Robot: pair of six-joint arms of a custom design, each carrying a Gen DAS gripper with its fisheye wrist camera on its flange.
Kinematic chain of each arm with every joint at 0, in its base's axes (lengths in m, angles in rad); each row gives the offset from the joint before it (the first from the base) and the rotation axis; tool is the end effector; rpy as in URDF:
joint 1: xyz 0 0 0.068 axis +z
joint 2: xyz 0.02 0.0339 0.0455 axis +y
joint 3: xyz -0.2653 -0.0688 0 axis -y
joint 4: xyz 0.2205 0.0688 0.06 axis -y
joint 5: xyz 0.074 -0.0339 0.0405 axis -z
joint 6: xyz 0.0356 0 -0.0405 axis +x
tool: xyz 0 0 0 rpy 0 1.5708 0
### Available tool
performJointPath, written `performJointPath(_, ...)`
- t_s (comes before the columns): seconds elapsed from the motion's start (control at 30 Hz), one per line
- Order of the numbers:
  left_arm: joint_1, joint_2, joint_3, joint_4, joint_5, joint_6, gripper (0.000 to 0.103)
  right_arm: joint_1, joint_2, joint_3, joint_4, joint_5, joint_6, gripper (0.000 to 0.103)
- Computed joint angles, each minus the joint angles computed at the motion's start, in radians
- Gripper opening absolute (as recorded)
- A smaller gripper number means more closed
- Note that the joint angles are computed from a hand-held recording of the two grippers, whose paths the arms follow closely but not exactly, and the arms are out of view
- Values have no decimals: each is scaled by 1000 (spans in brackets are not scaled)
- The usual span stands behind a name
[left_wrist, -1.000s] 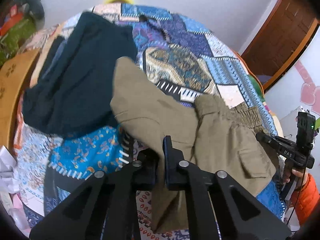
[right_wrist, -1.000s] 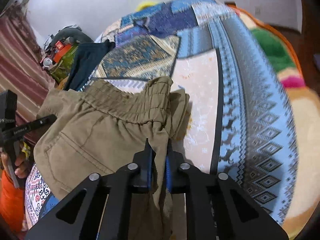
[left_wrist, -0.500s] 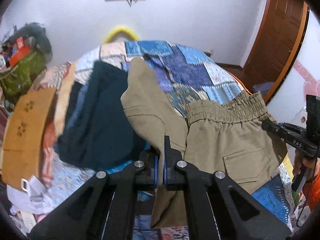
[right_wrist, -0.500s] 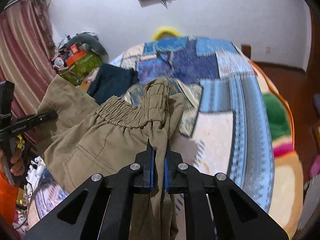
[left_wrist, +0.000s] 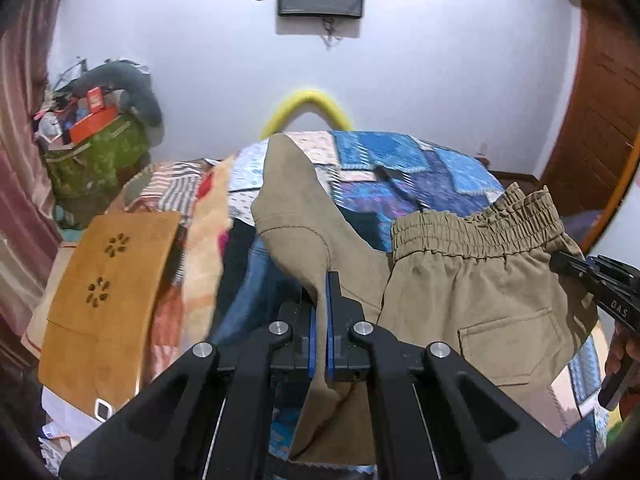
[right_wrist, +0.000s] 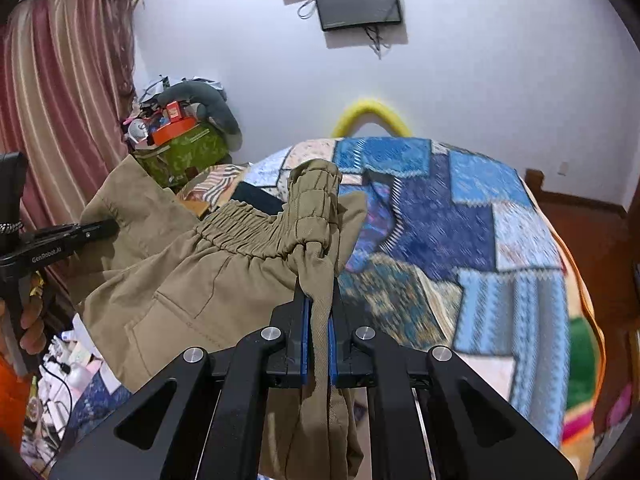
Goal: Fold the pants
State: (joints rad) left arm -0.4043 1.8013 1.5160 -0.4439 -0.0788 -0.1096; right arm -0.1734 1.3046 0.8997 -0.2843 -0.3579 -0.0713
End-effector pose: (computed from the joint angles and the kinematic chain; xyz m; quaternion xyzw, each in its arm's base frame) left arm 0.3603 -0.1511 0.2943 0.1180 0.9045 -0.0690 0.4039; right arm 0.2576 -0.0325 0.2695 -0.0304 0.8927 0.1085 0.4364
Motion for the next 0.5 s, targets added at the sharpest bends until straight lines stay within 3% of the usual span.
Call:
performJointPath(0.3,136,180,95,62,-4,35,3,193,226,90,177,125,106,6)
performJointPath(0.5,200,364,173,22,4,52,3,259,393,101,249,160,135,6)
